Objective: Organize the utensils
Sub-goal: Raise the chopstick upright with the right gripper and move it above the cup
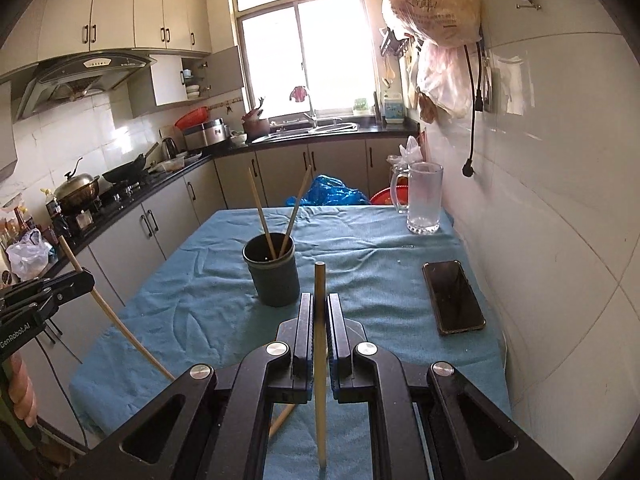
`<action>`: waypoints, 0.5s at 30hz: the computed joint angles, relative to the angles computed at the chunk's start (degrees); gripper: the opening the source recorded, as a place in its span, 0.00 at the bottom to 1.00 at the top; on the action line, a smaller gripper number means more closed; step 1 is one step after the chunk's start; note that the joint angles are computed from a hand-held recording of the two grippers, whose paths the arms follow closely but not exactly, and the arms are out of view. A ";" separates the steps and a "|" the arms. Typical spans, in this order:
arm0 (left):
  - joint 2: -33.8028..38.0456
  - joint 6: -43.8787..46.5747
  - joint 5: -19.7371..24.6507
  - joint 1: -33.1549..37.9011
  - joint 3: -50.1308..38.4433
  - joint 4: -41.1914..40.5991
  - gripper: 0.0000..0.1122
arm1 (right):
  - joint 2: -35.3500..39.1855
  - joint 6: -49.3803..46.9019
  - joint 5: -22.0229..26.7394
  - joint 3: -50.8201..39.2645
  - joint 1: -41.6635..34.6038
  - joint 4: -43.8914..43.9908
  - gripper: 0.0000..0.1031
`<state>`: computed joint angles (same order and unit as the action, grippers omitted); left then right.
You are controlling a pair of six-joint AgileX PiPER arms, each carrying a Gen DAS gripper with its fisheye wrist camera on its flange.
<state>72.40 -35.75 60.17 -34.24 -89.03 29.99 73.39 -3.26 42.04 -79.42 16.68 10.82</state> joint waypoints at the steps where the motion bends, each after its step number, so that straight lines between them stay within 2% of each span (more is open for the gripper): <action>1: 0.19 0.33 0.05 0.16 -0.35 -0.29 0.05 | 0.12 -0.20 -0.08 -0.13 -0.10 0.25 0.06; 15: 5.51 8.66 1.00 6.96 -10.71 -5.98 0.05 | 4.72 -1.50 0.94 -8.71 -0.71 1.15 0.06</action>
<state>77.91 -27.09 61.17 -27.28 -99.75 24.01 78.11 -4.76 42.98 -88.14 15.97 11.96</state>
